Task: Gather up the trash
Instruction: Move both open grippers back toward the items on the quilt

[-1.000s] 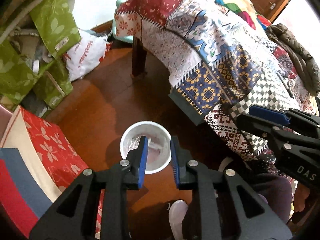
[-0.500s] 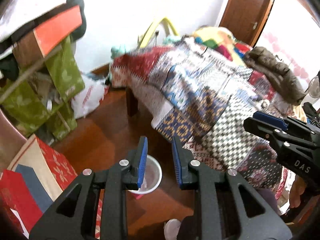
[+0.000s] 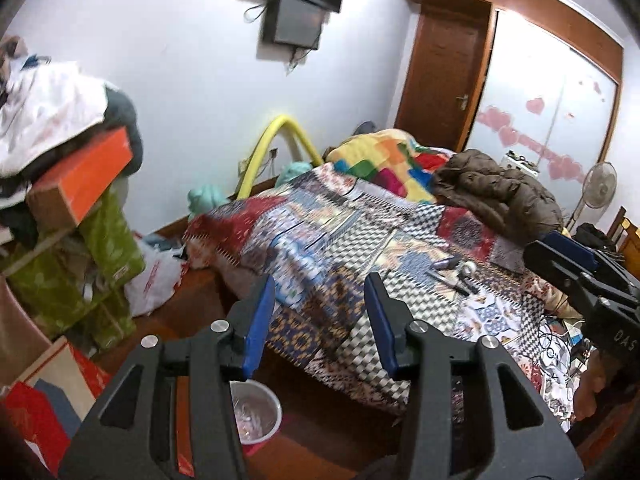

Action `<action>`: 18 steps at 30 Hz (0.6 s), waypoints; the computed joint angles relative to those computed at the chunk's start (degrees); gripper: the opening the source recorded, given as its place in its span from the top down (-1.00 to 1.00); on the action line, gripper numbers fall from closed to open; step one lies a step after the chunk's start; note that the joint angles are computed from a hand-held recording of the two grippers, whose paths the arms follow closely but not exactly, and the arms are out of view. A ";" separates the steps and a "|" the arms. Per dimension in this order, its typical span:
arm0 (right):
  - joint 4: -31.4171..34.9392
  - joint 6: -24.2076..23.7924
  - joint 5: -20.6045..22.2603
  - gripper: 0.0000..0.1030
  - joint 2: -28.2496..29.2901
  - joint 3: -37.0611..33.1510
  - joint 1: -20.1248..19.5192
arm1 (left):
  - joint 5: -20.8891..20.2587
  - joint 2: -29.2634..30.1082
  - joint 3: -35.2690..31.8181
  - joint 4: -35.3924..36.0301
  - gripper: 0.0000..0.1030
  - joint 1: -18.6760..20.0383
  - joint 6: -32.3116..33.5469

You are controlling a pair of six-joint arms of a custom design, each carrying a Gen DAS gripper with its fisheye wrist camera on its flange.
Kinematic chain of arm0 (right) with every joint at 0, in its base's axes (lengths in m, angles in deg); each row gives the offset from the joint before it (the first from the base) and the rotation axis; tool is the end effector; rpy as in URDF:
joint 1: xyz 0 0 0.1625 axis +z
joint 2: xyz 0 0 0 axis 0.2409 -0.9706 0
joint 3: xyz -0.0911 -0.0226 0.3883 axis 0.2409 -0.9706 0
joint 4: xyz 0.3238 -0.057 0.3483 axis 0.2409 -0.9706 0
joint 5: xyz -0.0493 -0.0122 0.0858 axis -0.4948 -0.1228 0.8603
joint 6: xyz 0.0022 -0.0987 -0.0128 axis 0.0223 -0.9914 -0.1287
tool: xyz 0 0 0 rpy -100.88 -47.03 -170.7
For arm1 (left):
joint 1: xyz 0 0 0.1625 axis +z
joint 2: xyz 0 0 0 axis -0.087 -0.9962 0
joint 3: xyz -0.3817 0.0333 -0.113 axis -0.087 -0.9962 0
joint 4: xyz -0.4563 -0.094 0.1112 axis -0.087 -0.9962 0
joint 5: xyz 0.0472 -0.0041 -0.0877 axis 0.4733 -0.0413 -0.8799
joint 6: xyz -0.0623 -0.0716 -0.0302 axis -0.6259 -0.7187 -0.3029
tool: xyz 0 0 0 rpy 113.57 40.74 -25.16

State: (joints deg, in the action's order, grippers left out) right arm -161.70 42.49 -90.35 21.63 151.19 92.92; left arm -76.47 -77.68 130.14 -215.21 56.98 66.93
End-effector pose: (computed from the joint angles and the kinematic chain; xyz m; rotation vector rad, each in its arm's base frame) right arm 0.3089 -0.6485 0.1912 0.9802 -2.3653 1.0774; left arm -0.2419 -0.6555 0.2535 0.3160 2.2371 -1.2070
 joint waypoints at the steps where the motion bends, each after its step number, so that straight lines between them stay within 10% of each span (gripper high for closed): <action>1: -0.71 -0.18 -0.15 -0.48 -0.39 0.05 -0.29 | -0.13 0.59 -0.56 -0.04 0.12 -0.27 0.24; 6: -3.98 -0.82 -2.02 -0.53 -1.76 0.24 -1.46 | -3.12 5.52 -5.57 1.04 0.06 -0.90 1.52; 8: -5.08 -1.02 -2.60 -0.53 -2.42 0.52 -1.98 | -3.72 7.78 -7.67 0.54 -0.41 -1.15 2.32; 18: -3.75 -1.84 -5.59 -0.53 -2.39 -3.98 -6.98 | -8.79 20.84 -22.56 2.80 -0.66 -0.31 6.44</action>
